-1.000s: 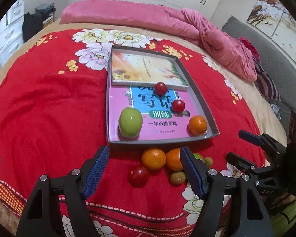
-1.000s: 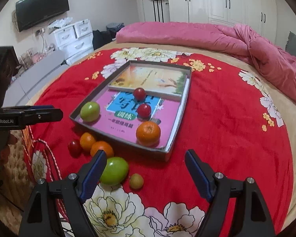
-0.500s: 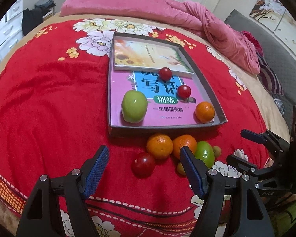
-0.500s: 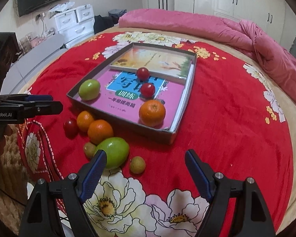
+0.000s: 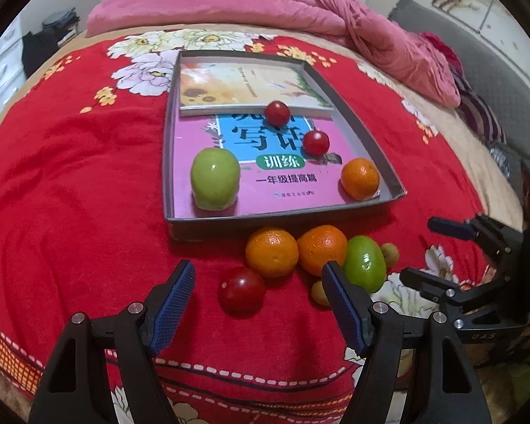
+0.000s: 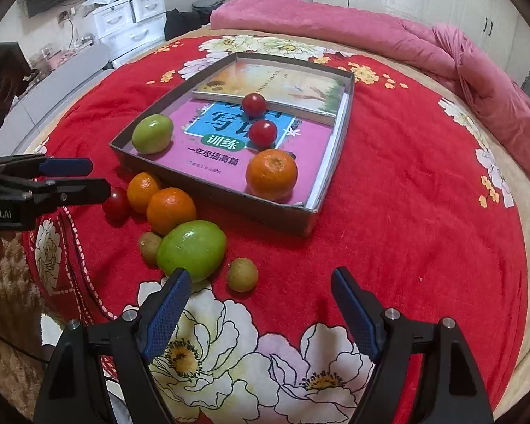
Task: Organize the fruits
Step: 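Grasp a mandarin orange with the left tool while the right tool grasps a small brown fruit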
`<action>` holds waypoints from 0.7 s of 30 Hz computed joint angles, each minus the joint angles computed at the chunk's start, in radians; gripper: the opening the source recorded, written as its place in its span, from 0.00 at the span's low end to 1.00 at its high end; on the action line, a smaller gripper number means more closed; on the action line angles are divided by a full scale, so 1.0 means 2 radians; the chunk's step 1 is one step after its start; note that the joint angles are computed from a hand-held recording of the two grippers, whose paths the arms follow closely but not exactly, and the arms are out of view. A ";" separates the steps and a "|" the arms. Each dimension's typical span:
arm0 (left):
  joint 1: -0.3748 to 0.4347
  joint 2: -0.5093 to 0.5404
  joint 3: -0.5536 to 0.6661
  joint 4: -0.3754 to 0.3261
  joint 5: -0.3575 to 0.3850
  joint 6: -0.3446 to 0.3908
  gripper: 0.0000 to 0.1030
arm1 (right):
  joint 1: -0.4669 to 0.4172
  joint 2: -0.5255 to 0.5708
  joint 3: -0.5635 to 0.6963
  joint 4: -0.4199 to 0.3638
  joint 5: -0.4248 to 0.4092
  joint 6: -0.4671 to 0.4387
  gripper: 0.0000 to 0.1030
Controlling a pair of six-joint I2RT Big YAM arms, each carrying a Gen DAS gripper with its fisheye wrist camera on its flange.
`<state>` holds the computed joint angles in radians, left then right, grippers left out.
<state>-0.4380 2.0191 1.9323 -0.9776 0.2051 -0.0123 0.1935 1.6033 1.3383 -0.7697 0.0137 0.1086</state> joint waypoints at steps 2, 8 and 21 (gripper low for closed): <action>-0.003 0.005 0.004 -0.003 -0.008 0.009 0.73 | 0.000 0.002 0.001 -0.003 0.001 0.000 0.79; -0.009 0.018 0.019 -0.018 -0.022 0.032 0.73 | 0.002 0.012 0.007 -0.013 0.006 -0.004 0.78; -0.006 0.034 0.040 -0.024 -0.011 0.033 0.71 | 0.005 0.034 0.021 -0.026 0.013 -0.020 0.56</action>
<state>-0.4503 2.0874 2.0119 -1.0260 0.1841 0.0545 0.2036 1.6713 1.3803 -0.8223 0.0404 0.0676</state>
